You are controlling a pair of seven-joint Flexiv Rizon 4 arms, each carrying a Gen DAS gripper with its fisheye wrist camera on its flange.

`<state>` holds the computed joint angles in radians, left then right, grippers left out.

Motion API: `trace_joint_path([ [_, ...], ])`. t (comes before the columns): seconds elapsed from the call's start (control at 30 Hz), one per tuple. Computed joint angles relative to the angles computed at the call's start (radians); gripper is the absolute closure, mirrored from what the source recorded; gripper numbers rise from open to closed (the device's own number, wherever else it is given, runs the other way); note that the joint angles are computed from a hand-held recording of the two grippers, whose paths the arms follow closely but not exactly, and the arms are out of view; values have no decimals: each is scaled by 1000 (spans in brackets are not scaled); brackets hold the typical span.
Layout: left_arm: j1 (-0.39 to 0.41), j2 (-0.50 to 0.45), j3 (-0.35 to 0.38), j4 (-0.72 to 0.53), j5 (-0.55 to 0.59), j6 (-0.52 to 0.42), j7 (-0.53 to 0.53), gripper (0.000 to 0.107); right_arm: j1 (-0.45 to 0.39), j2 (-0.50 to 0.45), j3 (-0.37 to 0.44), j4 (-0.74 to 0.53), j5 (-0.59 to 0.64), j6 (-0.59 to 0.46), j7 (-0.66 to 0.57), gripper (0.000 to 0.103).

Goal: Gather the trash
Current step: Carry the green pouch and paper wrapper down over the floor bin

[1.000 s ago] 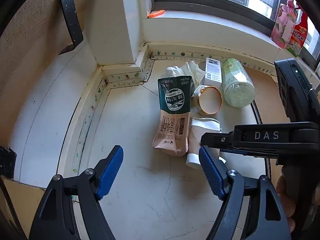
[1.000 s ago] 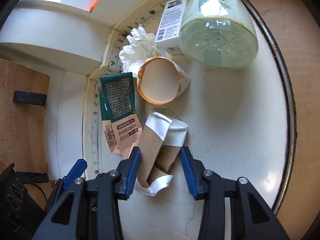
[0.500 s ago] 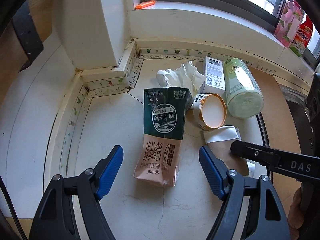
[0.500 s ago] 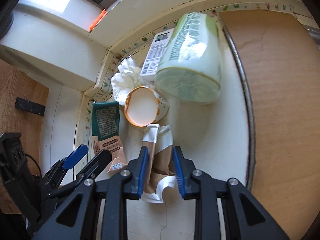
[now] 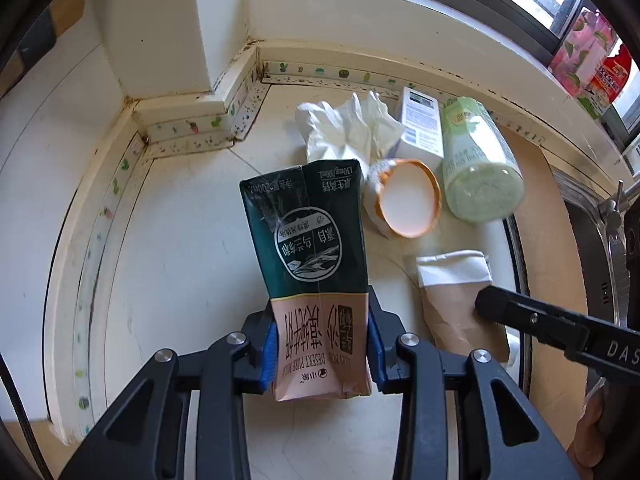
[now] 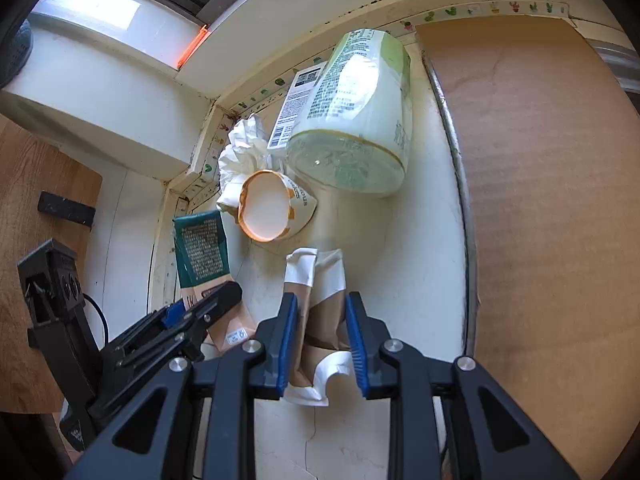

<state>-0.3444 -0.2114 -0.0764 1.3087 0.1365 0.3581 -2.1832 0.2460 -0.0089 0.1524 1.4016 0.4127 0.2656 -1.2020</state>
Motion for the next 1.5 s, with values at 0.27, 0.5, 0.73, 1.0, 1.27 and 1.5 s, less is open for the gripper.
trace_joint_path([
  [0.27, -39, 105, -25, 80, 25, 3, -62, 73, 12, 96, 11, 65, -3, 9, 11, 79],
  [0.5, -66, 226, -80, 153, 56, -35, -112, 73, 33, 236, 13, 156, -9, -4, 40, 79],
  [0.73, -83, 350, -140, 242, 33, -45, -146, 73, 63, 414, 23, 258, -28, -28, 101, 79],
  [1.0, -93, 490, -218, 313, 16, -117, -193, 73, 108, 607, 69, 354, -66, -55, 201, 79],
  [1.27, -103, 593, -277, 376, -31, -146, -221, 73, 148, 776, 119, 412, -89, -132, 328, 79],
  [1.5, -131, 630, -308, 435, -90, -98, -214, 73, 159, 897, 143, 431, -106, -225, 425, 79],
])
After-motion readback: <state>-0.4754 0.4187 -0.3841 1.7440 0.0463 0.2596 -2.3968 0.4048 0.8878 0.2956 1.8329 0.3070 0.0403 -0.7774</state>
